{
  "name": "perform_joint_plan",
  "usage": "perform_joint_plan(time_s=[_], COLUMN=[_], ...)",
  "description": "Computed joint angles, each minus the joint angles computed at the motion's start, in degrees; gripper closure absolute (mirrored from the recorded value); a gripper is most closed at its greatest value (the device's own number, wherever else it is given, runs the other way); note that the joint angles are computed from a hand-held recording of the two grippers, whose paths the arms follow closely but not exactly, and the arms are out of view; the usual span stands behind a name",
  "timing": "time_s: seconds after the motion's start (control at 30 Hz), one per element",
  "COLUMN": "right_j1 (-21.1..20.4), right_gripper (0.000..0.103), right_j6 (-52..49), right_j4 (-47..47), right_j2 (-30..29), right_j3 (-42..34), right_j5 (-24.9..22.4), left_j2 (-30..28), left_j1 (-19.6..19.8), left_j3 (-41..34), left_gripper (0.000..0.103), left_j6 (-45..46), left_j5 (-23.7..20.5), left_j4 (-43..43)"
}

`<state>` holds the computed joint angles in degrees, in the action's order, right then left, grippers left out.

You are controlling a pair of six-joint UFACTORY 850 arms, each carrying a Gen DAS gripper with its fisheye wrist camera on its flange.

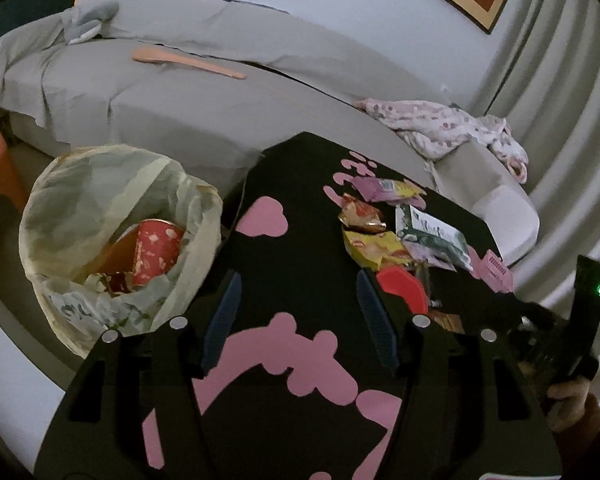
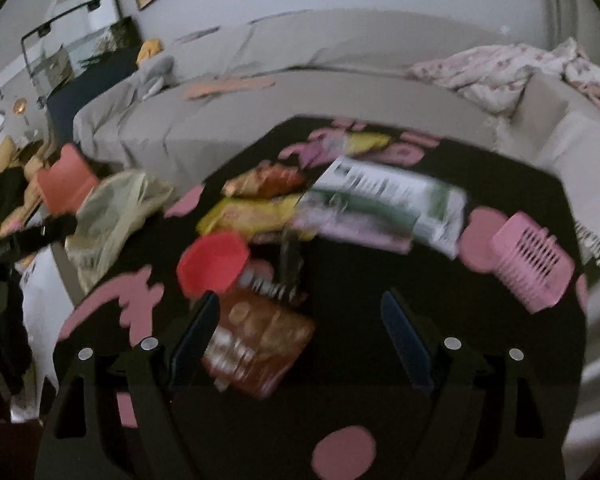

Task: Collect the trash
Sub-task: 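Reach the right tool to the brown cookie snack bag and grasp it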

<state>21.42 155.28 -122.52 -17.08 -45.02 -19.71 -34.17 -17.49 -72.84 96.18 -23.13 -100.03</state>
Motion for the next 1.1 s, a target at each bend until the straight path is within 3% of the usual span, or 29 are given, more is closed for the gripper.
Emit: perform_joint_plan(time_s=[0.13, 0.3, 0.43, 0.67, 0.9, 1.1], right_j1=[1.7, 2.9, 2.2, -1.7, -3.5, -2.5], right_gripper=[0.024, 0.024, 0.024, 0.024, 0.024, 0.024], right_j6=[-3.3, -21.3, -27.6, -17.8, -9.9, -14.0], right_j4=[-0.5, 12.3, 19.3, 17.0, 15.4, 20.8], right_j2=[-3.7, -8.1, -8.6, -2.3, 4.9, 9.4], right_j3=[-2.5, -7.2, -7.1, 1.8, 10.5, 15.0], right_j5=[1.5, 1.8, 0.1, -2.6, -6.0, -8.9], left_j2=[0.0, -0.1, 0.2, -1.4, -2.5, -6.0], left_j1=[0.0, 0.2, 0.4, -0.3, -4.1, -8.7], left_j3=[0.2, 0.4, 0.8, -0.5, -2.6, -8.3], left_gripper=[0.045, 0.045, 0.045, 0.045, 0.045, 0.045], left_j6=[-0.8, -2.3, -2.2, -7.1, -7.6, -6.7], left_j5=[0.1, 0.2, 0.2, 0.0, -0.7, -7.5], left_j4=[1.1, 2.1, 2.6, 7.3, 12.6, 18.5])
